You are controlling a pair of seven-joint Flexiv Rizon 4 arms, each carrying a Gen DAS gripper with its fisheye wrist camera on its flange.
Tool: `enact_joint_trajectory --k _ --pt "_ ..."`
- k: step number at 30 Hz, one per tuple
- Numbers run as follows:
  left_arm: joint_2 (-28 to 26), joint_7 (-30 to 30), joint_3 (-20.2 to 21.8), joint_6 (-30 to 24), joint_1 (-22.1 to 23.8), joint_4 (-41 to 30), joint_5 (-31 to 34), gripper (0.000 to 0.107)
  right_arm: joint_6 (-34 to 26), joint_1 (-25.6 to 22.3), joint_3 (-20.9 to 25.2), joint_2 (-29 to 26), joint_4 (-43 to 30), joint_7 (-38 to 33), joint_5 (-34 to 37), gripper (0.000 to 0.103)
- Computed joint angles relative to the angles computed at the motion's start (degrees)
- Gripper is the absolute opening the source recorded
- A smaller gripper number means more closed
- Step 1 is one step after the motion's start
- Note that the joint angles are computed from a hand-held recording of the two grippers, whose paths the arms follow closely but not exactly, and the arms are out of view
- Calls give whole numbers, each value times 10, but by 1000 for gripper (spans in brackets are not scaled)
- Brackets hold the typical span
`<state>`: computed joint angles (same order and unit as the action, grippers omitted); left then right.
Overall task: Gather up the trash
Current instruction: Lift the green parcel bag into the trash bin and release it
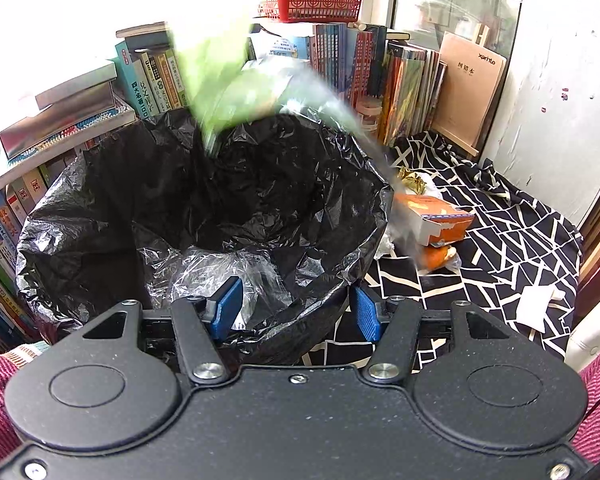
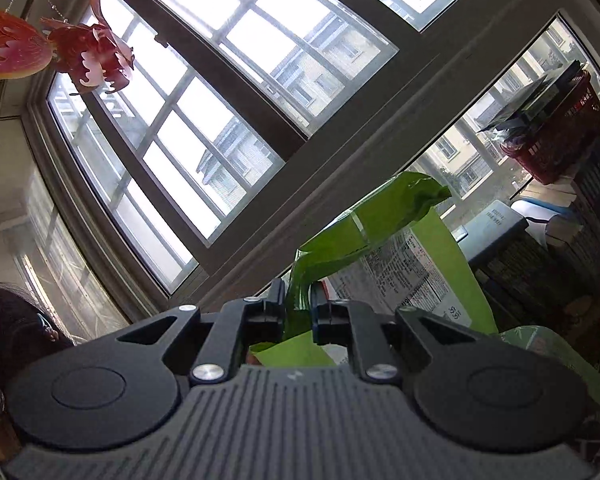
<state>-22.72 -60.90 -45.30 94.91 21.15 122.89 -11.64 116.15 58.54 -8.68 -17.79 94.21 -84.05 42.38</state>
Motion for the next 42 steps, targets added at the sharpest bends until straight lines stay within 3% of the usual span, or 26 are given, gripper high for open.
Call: enact_joint_trajectory --k 2,14,21,33,42 --pt "0 0 -7 6 6 3 3 56 -27 -27 23 -8 -1 36 -19 17" --pt "-1 -19 -20 13 23 6 32 57 -252 -81 15 -64 -13 250 -58 18" --pt "-2 -23 -26 14 29 7 38 57 -413 -91 -11 -100 -28 374 -169 19" --pt "-7 -24 -37 14 41 6 44 57 -722 -213 99 -196 -191 408 -263 25" --pt "-9 -26 -50 10 55 7 46 57 -834 -255 170 -271 -300 416 -332 29"
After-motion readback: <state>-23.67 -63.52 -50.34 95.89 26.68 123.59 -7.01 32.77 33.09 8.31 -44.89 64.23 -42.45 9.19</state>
